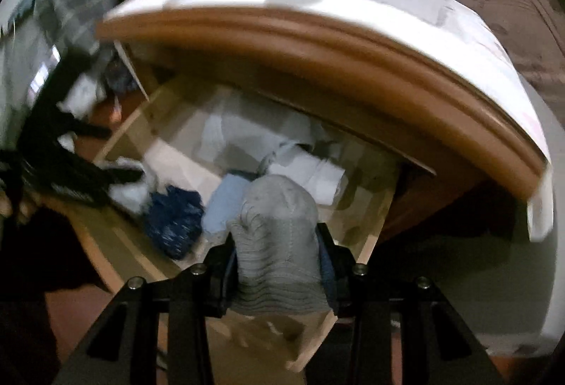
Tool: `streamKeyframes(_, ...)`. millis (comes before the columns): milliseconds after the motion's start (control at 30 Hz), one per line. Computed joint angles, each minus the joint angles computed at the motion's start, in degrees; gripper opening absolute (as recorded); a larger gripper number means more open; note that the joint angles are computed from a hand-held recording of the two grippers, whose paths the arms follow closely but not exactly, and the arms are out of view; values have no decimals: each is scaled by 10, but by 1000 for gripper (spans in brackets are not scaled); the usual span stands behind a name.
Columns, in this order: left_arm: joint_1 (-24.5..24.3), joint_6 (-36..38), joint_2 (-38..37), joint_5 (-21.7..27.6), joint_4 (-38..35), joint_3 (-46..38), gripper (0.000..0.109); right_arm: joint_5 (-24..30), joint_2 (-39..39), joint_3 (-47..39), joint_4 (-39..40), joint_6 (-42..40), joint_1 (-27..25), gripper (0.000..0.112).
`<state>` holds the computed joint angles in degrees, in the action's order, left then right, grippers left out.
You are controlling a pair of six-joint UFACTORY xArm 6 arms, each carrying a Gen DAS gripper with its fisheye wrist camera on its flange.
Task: Take underwear out of drawer
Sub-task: 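Grasp the grey knit sock with the right tool and lift it, then lower the left tool toward the dark navy item while the right tool holds the grey knit sock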
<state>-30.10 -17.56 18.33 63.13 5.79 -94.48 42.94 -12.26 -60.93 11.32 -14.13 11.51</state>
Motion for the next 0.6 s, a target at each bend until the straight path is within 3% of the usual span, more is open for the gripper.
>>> streamKeyframes(133,-10,-1,18,21,13,-19,91,-54,-48,47,26,18,-11,40)
streamKeyframes(367,-16,-3,44,56,-3,-51,91,-145,-85,79,-9,82,-11,40)
streamKeyframes(600,-10,-16,91,117,-39,-113,87,-168,-84,76,0,89,-19,40)
